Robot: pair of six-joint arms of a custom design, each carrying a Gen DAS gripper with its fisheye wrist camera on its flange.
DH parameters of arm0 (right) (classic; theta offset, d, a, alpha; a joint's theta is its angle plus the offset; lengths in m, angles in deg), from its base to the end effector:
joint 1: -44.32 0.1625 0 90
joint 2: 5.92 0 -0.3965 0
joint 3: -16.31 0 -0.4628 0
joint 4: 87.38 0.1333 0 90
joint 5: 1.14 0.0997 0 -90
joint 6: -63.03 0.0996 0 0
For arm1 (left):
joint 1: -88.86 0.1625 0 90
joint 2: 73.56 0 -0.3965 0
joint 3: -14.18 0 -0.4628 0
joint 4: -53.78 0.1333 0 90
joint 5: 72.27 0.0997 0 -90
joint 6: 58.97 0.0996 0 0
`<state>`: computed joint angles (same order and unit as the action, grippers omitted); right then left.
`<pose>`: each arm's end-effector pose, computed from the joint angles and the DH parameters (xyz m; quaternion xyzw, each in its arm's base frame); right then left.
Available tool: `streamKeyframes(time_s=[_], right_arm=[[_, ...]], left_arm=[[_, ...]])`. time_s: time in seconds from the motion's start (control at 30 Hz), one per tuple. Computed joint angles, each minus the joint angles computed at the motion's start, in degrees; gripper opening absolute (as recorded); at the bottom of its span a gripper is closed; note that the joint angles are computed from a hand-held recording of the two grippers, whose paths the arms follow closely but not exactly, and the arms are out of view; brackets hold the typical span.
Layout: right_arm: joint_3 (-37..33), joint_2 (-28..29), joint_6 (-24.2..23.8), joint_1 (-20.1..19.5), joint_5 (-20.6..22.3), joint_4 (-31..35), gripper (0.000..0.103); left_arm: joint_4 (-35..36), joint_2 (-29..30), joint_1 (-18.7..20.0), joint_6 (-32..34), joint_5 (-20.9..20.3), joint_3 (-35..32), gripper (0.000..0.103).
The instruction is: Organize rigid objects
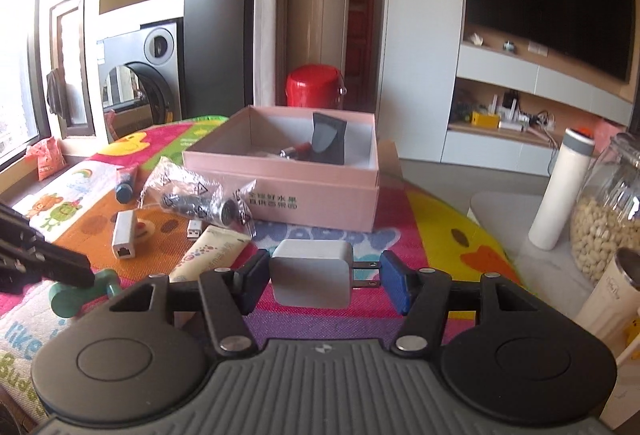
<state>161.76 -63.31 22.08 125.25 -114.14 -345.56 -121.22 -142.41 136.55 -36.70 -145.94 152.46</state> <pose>0.0401 -0.3474 0.1165 0.0826 -0.7564 0.5070 0.4049 -0.1684 -0.4246 0.0337 0.5077 0.8394 -0.1565 0.1152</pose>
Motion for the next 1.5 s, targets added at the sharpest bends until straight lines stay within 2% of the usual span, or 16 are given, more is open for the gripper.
streamKeyframes(time_s=[0.1, 0.27, 0.37, 0.47, 0.53, 0.63, 0.67, 0.7, 0.8, 0.87, 0.93, 0.97, 1.0, 1.2, 1.3, 1.5], right_arm=[[0.68, -0.13, 0.36, -0.85, 1.12, -0.42, 0.06], [2.13, -1.15, 3.97, -3.59, 3.78, 2.87, 0.06], [2.03, -0.84, 5.32, -4.43, 3.74, 5.0, 0.063], [1.21, 0.45, 4.24, -4.42, 2.64, 6.3, 0.072], [1.0, 0.73, 4.11, -4.56, 2.2, 8.15, 0.074], [0.47, 2.13, 2.94, -4.37, 1.97, 7.02, 0.078], [0.5, 2.06, 3.1, -4.44, 2.03, 7.23, 0.079], [0.59, 1.9, 3.3, -4.64, 2.29, 7.4, 0.079], [0.62, 1.91, 3.26, -4.73, 2.44, 7.25, 0.079], [0.63, 2.0, 3.27, -4.74, 2.41, 7.05, 0.079], [0.62, 2.05, 3.28, -4.76, 2.41, 6.89, 0.079], [0.62, 1.95, 3.31, -4.74, 2.33, 6.96, 0.079], [0.54, 2.06, 3.3, -4.67, 2.22, 6.9, 0.079], [0.15, 2.48, 3.08, -4.07, 1.04, 6.43, 0.078], [-0.01, 2.32, 2.78, -3.34, -0.48, 5.98, 0.06], [0.61, 1.68, 0.02, -2.07, -1.02, 4.43, 0.06]], left_arm=[[2.84, -0.02, 0.41, -0.91, 0.13, -1.08, 0.015], [9.94, 1.29, 1.9, -4.45, 0.96, -3.21, 0.018], [8.69, 2.02, 0.91, -2.62, 2.15, -2.41, 0.023], [7.95, 2.89, 0.12, -0.36, 1.72, -2.27, 0.036], [6.66, 3.73, -0.78, 2.3, 1.91, -1.8, 0.046], [7.12, 4.63, -1.4, 5.42, 1.08, -1.81, 0.073], [7.87, 4.91, -1.3, 5.91, 0.2, -2.1, 0.086], [8.28, 5.4, -1.17, 6.02, -0.4, -2.46, 0.093], [6.26, 7.64, -1.19, 5.6, -0.36, -3.09, 0.095], [4.46, 8.48, -1.24, 4.96, -0.43, -3.21, 0.091], [1.69, 9.08, -1.17, 4.46, 0.04, -3.05, 0.079], [0.11, 9.36, -1.26, 4.46, 0.72, -2.88, 0.063], [0.01, 9.24, -0.96, 4.4, 0.42, -2.99, 0.061], [0.94, 7.99, 0.16, 4.2, -0.94, -2.89, 0.061], [2.14, 6.91, 0.55, 4.03, -1.72, -2.64, 0.061], [2.88, 3.66, 1.17, 3.75, -3.5, -1.53, 0.061]])
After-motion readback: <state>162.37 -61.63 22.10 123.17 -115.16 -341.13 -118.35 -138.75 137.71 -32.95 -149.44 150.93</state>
